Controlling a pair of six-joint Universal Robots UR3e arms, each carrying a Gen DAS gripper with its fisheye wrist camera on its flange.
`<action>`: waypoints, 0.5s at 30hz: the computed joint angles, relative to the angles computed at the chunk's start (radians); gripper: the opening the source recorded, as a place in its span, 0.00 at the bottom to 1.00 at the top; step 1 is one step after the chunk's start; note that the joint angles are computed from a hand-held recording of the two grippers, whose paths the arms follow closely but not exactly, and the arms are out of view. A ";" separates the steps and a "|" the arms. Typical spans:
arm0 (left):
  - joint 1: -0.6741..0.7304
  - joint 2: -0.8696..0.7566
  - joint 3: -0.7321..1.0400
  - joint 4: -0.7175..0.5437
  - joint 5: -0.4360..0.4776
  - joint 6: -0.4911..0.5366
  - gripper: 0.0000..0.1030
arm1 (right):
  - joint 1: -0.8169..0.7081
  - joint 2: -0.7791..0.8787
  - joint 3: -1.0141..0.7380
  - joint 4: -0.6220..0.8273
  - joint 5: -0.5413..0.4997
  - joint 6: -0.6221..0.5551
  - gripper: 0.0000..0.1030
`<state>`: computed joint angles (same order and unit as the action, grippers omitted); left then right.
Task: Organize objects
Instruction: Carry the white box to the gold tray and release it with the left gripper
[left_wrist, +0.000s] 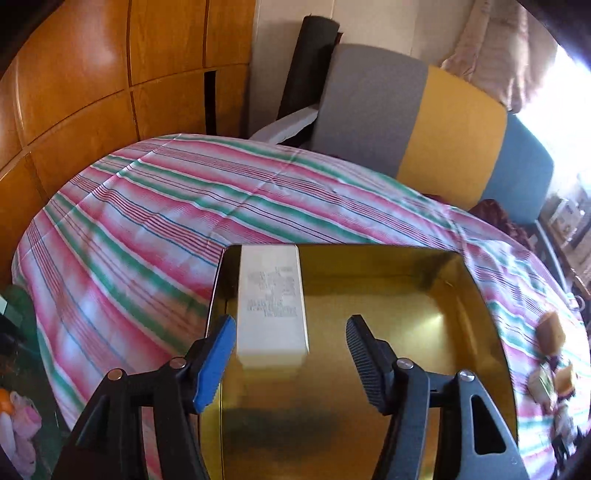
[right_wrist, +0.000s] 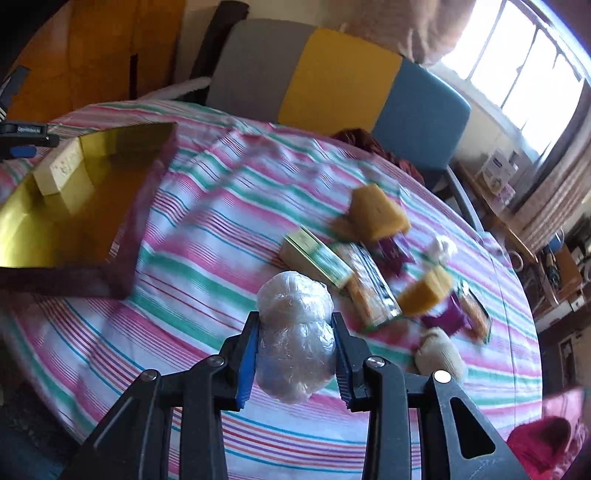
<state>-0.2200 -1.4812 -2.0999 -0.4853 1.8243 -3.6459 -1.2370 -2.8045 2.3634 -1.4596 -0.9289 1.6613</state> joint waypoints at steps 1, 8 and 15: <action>-0.018 0.032 -0.022 -0.002 0.009 -0.013 0.61 | 0.057 0.009 0.000 -0.033 -0.001 0.046 0.35; -0.091 0.252 -0.169 -0.069 0.001 -0.084 0.61 | 0.608 0.237 0.072 -0.581 -0.129 0.506 0.35; -0.146 0.373 -0.247 -0.114 0.038 -0.134 0.61 | 1.036 0.541 0.088 -1.008 -0.291 0.799 0.35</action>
<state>-0.3656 -1.1079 -2.3470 -0.5998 1.8619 -3.7797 -0.2010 -2.2636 2.4516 -2.4676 -1.2196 2.4604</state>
